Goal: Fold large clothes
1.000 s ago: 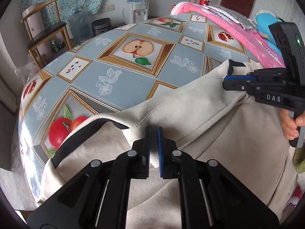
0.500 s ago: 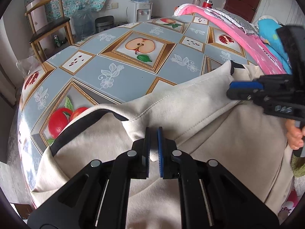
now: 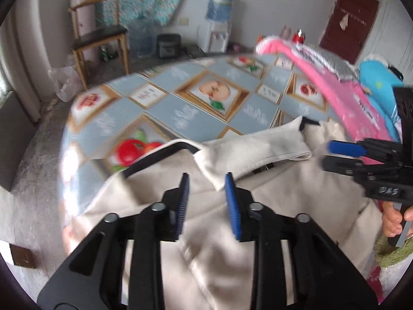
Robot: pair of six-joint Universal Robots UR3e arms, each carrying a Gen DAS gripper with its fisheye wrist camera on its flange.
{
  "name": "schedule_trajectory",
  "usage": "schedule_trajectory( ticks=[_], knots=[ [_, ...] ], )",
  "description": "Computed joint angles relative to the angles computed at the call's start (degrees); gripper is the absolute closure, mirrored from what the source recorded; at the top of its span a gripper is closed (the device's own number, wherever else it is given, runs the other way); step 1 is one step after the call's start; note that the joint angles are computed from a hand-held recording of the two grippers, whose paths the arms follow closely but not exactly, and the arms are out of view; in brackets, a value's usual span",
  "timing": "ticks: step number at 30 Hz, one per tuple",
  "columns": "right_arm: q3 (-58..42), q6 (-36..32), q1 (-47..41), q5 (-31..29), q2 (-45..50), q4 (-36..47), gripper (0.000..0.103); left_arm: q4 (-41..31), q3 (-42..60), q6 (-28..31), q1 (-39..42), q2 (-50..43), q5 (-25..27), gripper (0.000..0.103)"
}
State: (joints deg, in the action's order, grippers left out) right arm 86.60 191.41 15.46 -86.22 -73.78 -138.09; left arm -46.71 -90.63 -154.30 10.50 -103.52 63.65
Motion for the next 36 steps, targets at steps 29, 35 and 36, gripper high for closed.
schedule_trajectory(
  ticks=[29, 35, 36],
  knots=[
    [21.0, 18.0, 21.3, 5.7, -5.8, -10.1, 0.034, -46.3, -44.0, 40.4, 50.7, 51.2, -8.3, 0.069],
    [22.1, 18.9, 19.4, 7.5, -5.2, -11.0, 0.034, -45.7, -41.9, 40.0, 49.3, 44.2, -9.4, 0.079],
    [22.2, 19.3, 19.2, 7.7, -5.5, -11.0, 0.034, -46.0, -41.9, 40.3, 49.2, 44.5, -9.5, 0.081]
  ],
)
